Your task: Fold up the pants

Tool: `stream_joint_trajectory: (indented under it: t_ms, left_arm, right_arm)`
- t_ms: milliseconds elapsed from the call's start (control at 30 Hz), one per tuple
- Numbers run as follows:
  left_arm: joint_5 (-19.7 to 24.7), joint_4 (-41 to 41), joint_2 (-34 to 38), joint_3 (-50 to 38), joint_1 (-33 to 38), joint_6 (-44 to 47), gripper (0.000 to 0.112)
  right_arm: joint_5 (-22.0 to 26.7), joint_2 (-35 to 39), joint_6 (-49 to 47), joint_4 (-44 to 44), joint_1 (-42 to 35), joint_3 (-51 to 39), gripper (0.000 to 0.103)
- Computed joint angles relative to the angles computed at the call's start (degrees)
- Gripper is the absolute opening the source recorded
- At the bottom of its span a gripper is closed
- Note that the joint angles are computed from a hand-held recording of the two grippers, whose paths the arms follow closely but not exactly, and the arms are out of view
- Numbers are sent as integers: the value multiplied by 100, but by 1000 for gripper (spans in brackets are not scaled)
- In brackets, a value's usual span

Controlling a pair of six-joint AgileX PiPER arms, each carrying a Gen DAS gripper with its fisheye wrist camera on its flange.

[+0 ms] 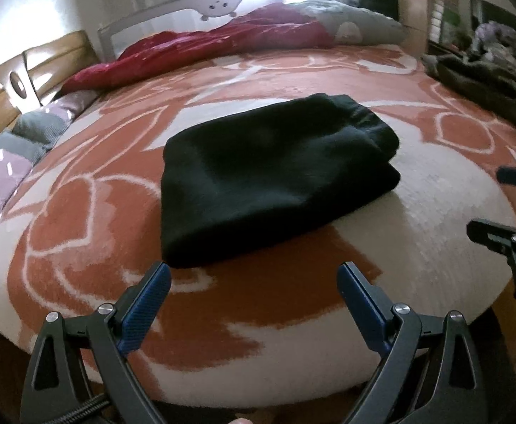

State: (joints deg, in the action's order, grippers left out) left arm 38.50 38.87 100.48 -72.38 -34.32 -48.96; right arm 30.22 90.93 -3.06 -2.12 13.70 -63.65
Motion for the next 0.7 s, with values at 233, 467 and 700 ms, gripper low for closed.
stream_joint_trajectory:
  t_ms: [233, 467, 700]
  left_arm:
    - [-142, -471, -13, -39, 190, 866, 96]
    - [-139, -616, -15, -6, 256, 989, 96]
    - [-102, -681, 70, -129, 205, 1206, 96]
  right_arm:
    - [181, 139, -316, -79, 58, -273, 102]
    - [244, 211, -371, -222, 144, -334, 102]
    - [298, 263, -220, -394, 206, -369, 102]
